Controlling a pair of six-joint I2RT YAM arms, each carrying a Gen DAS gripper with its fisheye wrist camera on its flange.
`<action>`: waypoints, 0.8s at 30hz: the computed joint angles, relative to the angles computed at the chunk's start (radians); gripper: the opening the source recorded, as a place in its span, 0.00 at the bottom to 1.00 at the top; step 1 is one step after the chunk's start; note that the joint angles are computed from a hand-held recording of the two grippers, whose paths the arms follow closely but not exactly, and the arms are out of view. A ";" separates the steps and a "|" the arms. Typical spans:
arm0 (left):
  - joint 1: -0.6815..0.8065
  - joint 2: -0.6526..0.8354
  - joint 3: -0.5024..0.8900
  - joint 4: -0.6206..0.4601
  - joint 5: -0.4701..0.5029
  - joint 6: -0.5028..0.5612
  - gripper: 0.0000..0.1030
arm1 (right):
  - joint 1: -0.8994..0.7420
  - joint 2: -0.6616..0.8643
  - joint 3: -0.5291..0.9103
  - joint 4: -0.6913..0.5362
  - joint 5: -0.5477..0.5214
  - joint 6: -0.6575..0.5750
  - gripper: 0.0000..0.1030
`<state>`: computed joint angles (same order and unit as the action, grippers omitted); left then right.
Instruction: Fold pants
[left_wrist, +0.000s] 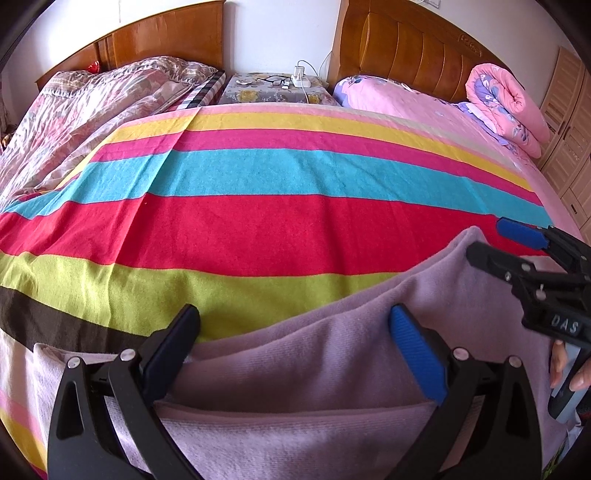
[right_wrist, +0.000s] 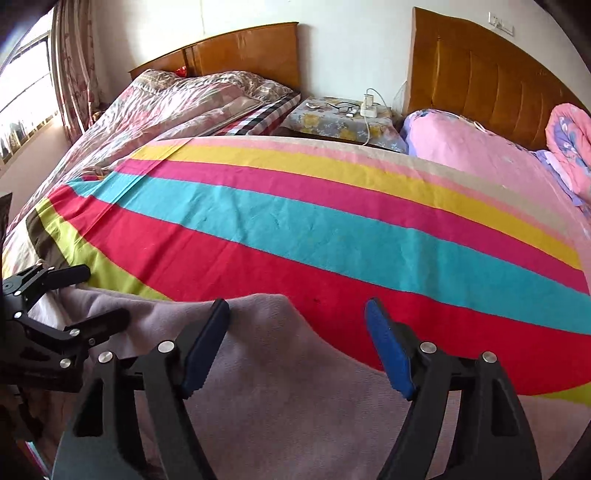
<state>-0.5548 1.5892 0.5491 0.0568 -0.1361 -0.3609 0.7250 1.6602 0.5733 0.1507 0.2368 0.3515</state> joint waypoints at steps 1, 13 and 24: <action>0.000 0.000 -0.001 0.001 -0.001 0.000 0.99 | 0.019 0.028 0.015 -0.005 -0.002 -0.025 0.72; -0.129 -0.201 -0.005 -0.090 -0.059 -0.060 0.94 | -0.158 -0.675 -0.320 -0.304 0.075 0.049 0.81; -0.436 0.342 0.490 -0.188 -0.013 0.061 0.98 | -0.739 -0.730 -0.417 -0.329 -0.278 -0.362 0.81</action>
<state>-0.9906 1.9308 1.0387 -0.1314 -0.1487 -0.2995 -0.0139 0.9302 0.1564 -0.1779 -0.0414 -0.0108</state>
